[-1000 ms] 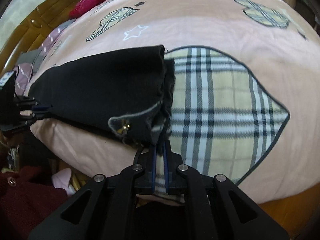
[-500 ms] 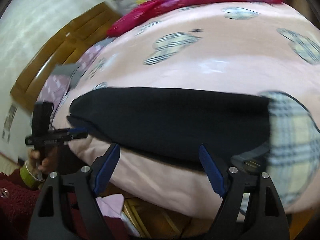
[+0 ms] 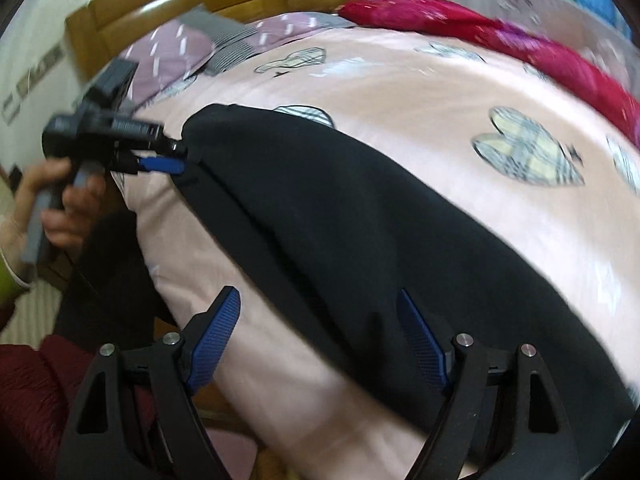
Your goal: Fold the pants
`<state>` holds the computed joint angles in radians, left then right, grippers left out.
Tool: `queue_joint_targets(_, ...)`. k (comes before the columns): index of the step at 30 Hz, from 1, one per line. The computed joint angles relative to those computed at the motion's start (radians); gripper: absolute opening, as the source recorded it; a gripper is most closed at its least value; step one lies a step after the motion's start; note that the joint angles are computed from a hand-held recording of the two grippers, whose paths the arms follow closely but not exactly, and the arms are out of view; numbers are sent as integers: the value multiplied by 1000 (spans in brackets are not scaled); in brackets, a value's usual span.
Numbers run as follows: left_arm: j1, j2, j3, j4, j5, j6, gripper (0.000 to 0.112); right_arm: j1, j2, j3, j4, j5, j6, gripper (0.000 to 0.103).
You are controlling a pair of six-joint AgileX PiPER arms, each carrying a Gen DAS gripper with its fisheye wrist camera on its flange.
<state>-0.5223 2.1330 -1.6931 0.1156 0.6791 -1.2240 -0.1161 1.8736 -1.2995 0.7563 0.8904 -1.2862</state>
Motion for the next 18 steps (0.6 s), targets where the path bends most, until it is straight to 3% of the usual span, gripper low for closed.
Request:
queue_joint_targets(4,30,34,-36,19,28,-31,54,93,10,-13,-46,-94,-6,80)
queue_joint_targets(9,40,77,-79,42,32,-74,50,188,58,-43,-219,-211,83,64)
queue_joint_targets(10,38,74,-70,56,31,-85,46,204,68,-40,-263,-248,106,63)
queue_joint_targets(13,37,85,-82,88,36,-82,15,209,84,-37,-279,-271,89,58)
queue_joint_targets(15,35,60,-42,108,-7,-86,9,199,82,-43,-259,-258,77,29)
queue_joint_targets(18,15,22,-32,178,5,-103,8,169,68,-79,-213,-193,83,14)
